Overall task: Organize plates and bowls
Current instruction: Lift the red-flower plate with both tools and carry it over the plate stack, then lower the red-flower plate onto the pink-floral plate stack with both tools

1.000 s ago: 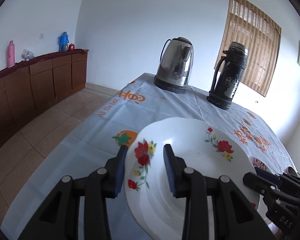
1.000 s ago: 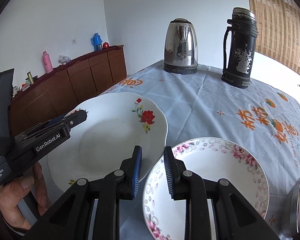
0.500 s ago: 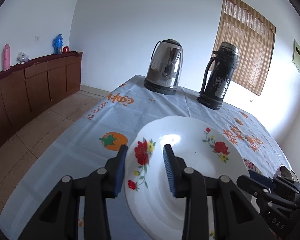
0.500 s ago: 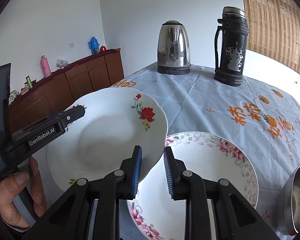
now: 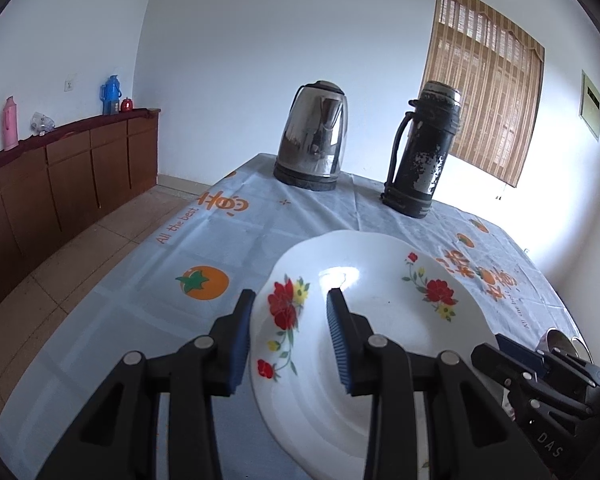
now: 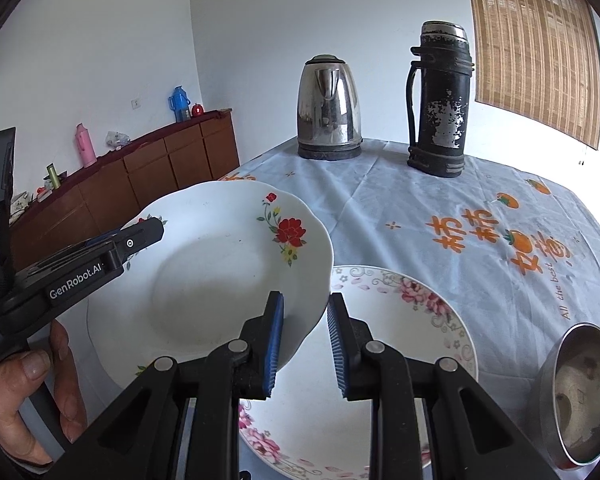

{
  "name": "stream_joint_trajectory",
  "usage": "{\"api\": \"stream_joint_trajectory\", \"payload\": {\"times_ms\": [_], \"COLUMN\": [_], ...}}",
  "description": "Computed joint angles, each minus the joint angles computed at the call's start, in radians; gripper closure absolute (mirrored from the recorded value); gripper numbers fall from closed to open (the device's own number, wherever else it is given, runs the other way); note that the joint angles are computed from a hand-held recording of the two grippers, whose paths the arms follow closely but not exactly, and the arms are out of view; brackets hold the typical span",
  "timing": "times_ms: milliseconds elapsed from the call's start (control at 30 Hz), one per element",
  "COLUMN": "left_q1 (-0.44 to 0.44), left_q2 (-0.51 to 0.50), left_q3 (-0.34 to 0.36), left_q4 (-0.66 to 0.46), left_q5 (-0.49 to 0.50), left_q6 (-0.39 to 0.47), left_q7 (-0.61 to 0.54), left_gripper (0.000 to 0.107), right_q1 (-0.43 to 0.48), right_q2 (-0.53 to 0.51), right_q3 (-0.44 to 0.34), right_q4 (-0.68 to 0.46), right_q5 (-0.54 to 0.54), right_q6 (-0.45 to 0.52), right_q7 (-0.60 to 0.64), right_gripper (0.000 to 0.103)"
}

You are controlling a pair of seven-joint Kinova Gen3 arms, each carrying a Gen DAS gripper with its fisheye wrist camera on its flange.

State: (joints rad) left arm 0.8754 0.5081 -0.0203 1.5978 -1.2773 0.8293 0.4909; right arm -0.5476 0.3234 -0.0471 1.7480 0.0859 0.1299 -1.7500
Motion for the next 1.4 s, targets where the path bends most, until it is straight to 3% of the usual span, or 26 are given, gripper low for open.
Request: {"api": "stream_joint_trajectory", "payload": {"times_ms": [367,567,1100,1400], "left_q1": [0.023,0.047,0.092,0.098], "left_q2": [0.04,0.062,0.115,0.137], "left_q3": [-0.006,-0.027,-0.079,-0.101], "left_q4": [-0.088,-0.129,-0.209,-0.228], "left_q5": [0.05,0.073,0.101,0.131], "left_q6": [0.006,0.0,-0.033,-0.067], "left_q7": [-0.078,-0.108,-0.159,-0.191], "left_gripper": [0.074,0.074,0.074,0.074], "right_q1": [-0.042,0.0,-0.122,-0.114], "right_q2": [-0.04,-0.05,-0.071,-0.07], "right_q3": [0.086,0.07,0.25,0.26], "right_q4": [0.065,0.076,0.127,0.132], "right_q5": [0.009,-0.002,-0.003,0.0], "right_q6": [-0.055,-0.061,-0.094,-0.087], "right_q7": [-0.023,-0.014,-0.048,-0.052], "right_gripper": [0.078,0.078,0.078,0.078]}}
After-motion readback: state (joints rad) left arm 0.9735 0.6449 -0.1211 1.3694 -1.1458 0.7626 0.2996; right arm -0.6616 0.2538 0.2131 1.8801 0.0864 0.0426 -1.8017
